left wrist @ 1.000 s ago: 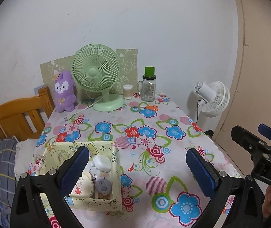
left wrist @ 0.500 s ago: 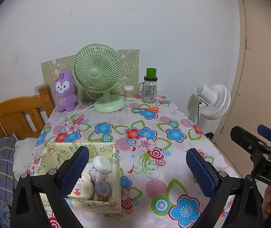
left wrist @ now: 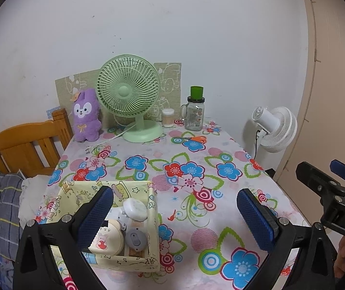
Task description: Organize rigid objects
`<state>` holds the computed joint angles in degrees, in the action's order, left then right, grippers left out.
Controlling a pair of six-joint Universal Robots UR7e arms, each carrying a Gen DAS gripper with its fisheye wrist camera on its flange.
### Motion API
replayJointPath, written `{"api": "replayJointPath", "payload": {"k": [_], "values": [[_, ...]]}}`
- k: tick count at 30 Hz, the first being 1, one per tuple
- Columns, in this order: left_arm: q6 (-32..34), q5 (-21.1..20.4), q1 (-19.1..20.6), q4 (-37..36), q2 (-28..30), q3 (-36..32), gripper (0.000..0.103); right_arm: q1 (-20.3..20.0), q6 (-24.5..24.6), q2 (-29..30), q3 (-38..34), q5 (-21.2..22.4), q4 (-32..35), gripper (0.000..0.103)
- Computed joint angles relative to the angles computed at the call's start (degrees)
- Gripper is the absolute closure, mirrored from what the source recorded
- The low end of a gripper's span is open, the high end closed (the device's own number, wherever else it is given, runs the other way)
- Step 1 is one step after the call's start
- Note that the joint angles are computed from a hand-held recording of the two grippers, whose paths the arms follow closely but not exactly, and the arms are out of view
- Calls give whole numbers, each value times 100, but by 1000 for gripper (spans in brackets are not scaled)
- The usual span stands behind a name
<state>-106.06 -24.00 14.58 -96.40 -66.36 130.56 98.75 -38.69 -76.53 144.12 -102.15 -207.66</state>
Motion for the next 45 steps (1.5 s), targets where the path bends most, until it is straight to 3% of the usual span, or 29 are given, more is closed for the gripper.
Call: {"api": "replayJointPath", "payload": {"k": [45], "values": [[364, -73, -43, -488, -120, 193, 0, -20, 53, -7, 13, 38, 118, 0]]}}
